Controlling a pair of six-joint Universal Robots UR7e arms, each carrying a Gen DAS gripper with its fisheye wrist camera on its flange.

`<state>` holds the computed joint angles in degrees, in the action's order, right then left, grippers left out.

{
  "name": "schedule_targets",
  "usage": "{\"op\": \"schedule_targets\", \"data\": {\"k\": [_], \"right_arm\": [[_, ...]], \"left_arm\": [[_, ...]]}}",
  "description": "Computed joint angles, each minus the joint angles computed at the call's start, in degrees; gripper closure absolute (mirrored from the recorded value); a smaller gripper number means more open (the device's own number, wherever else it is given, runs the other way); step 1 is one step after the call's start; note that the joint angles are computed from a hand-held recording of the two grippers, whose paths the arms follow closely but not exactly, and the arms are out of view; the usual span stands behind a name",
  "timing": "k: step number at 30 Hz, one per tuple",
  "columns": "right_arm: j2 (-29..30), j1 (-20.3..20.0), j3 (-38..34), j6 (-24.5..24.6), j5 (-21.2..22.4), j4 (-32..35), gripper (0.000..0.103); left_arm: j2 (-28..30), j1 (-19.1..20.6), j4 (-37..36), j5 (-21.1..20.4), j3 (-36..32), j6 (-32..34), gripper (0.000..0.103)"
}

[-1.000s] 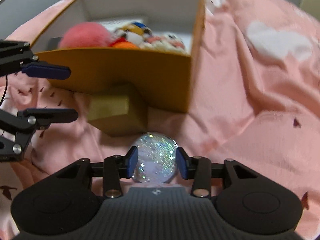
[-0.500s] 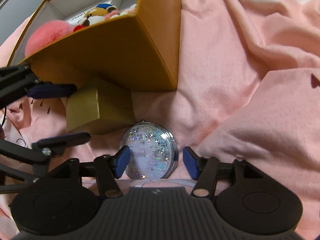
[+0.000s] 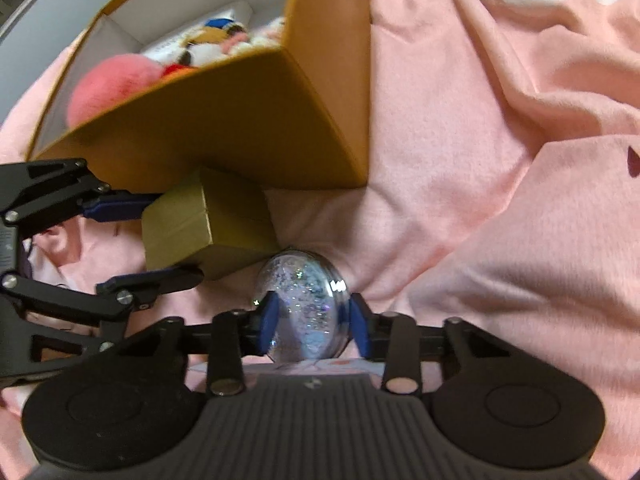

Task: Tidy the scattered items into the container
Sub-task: 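Grasp the small gold gift box with the left gripper while the right grasps the glitter compact, then lift the gold box and glitter compact and carry them over the box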

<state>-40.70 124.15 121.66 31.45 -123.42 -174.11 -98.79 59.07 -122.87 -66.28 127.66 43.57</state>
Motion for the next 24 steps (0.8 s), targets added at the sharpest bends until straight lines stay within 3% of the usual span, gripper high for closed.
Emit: {"op": "schedule_targets", "data": {"k": [8, 11, 24], "right_arm": [[0.76, 2.85, -1.65, -3.95, 3.09, -1.21, 0.088], [1.73, 3.5, -3.08, -4.25, 1.84, 0.29, 0.089], [-2.83, 8.4, -4.77, -8.2, -3.61, 5.48, 0.089]], "left_arm": [[-2.77, 1.04, 1.79, 2.35, -0.37, -4.26, 0.049], [-3.59, 1.53, 0.66, 2.61, 0.17, -5.21, 0.049], [-8.18, 0.79, 3.85, -4.93, -4.39, -7.66, 0.051]]}}
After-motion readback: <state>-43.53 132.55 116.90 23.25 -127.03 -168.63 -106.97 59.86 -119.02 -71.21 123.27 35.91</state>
